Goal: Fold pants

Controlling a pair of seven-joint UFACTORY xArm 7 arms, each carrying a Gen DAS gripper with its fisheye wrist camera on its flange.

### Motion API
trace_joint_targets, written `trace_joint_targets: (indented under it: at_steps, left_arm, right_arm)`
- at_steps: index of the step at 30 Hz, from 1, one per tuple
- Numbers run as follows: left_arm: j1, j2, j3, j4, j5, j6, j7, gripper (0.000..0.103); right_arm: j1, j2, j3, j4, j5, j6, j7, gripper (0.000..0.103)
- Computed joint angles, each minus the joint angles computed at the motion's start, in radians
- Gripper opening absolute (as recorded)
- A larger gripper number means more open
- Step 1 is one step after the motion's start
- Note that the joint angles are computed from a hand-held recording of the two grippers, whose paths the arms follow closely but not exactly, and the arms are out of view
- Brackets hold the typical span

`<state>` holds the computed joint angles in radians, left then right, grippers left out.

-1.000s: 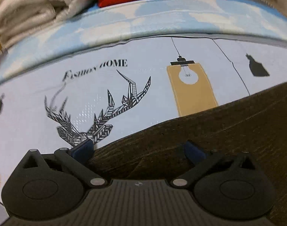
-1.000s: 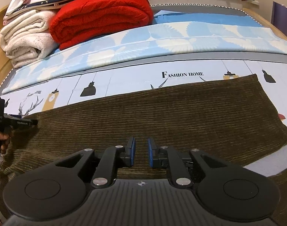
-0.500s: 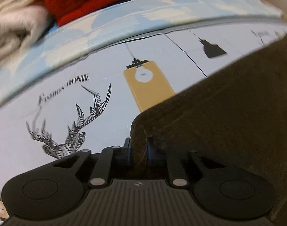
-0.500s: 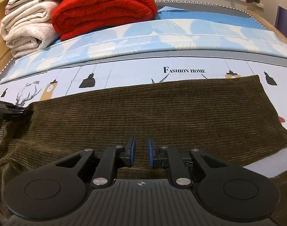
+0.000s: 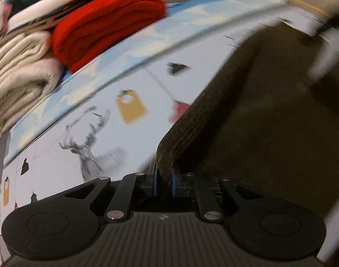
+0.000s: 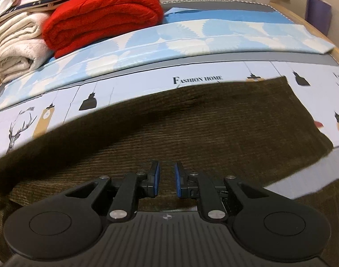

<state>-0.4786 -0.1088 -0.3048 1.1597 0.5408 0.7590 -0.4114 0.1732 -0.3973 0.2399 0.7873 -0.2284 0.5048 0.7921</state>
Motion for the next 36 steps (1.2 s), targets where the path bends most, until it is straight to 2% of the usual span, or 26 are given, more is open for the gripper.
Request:
trace_joint_targets:
  at_steps: [4,7,8,9,11,13,18,22,25,28,30,31,33,34,35,36]
  left_arm:
    - [-0.055,-0.150,-0.020,-0.154,-0.162,0.008,0.081,0.013]
    - [-0.075,-0.237,-0.002,-0.248,-0.317,0.003,0.138,0.021]
    - [-0.062,-0.271,0.001,-0.275,-0.350,0.001,0.110,0.024]
    - [-0.042,-0.304,-0.002,-0.296,-0.371,0.003,0.065,0.038]
    - [-0.005,-0.379,0.029,-0.347,-0.473,-0.004,-0.048,0.057]
    - [0.018,-0.430,0.082,-0.396,-0.614,0.010,-0.149,0.059]
    - [0.093,-0.446,0.139,-0.463,-0.766,0.074,-0.309,0.059]
    - [0.125,-0.415,0.173,-0.480,-0.835,0.097,-0.353,0.059]
    - [0.135,-0.381,0.188,-0.471,-0.869,0.067,-0.339,0.065]
    - [0.167,-0.364,0.172,-0.460,-0.854,0.026,-0.376,0.061]
    - [0.227,-0.371,0.130,-0.445,-0.753,-0.009,-0.460,0.031]
    - [0.244,-0.381,0.119,-0.446,-0.714,-0.032,-0.484,0.030]
    - [0.246,-0.377,0.119,-0.441,-0.686,-0.074,-0.496,0.029]
    - [0.236,-0.361,0.125,-0.425,-0.682,-0.056,-0.485,0.030]
    - [0.223,-0.346,0.133,-0.412,-0.687,-0.035,-0.471,0.035]
    - [0.203,-0.328,0.151,-0.404,-0.716,-0.027,-0.446,0.048]
  right_arm:
    - [0.009,-0.058,0.004,-0.040,0.023,0.018,0.029,0.015]
    - [0.014,-0.090,0.007,-0.061,0.033,0.033,0.033,0.015]
    - [0.015,-0.100,0.007,-0.067,0.038,0.037,0.033,0.015]
    - [0.015,-0.109,0.005,-0.073,0.042,0.037,0.034,0.015]
    - [0.009,-0.128,0.000,-0.089,0.052,0.033,0.040,0.015]
    - [-0.006,-0.141,-0.006,-0.104,0.059,0.028,0.051,0.015]
    - [-0.048,-0.155,-0.027,-0.135,0.078,0.011,0.085,0.015]
    - [-0.092,-0.160,-0.045,-0.161,0.086,-0.028,0.117,0.015]
    - [-0.131,-0.167,-0.066,-0.190,0.102,-0.083,0.151,0.015]
    - [-0.174,-0.164,-0.094,-0.229,0.133,-0.158,0.191,0.015]
    - [-0.197,-0.150,-0.118,-0.254,0.165,-0.211,0.216,0.015]
    - [-0.200,-0.135,-0.138,-0.267,0.186,-0.241,0.218,0.015]
    - [-0.206,-0.101,-0.164,-0.278,0.213,-0.282,0.207,0.021]
    - [-0.206,-0.078,-0.177,-0.283,0.225,-0.307,0.196,0.022]
    - [-0.200,-0.057,-0.191,-0.285,0.239,-0.332,0.180,0.024]
    - [-0.187,-0.034,-0.207,-0.284,0.255,-0.356,0.160,0.024]
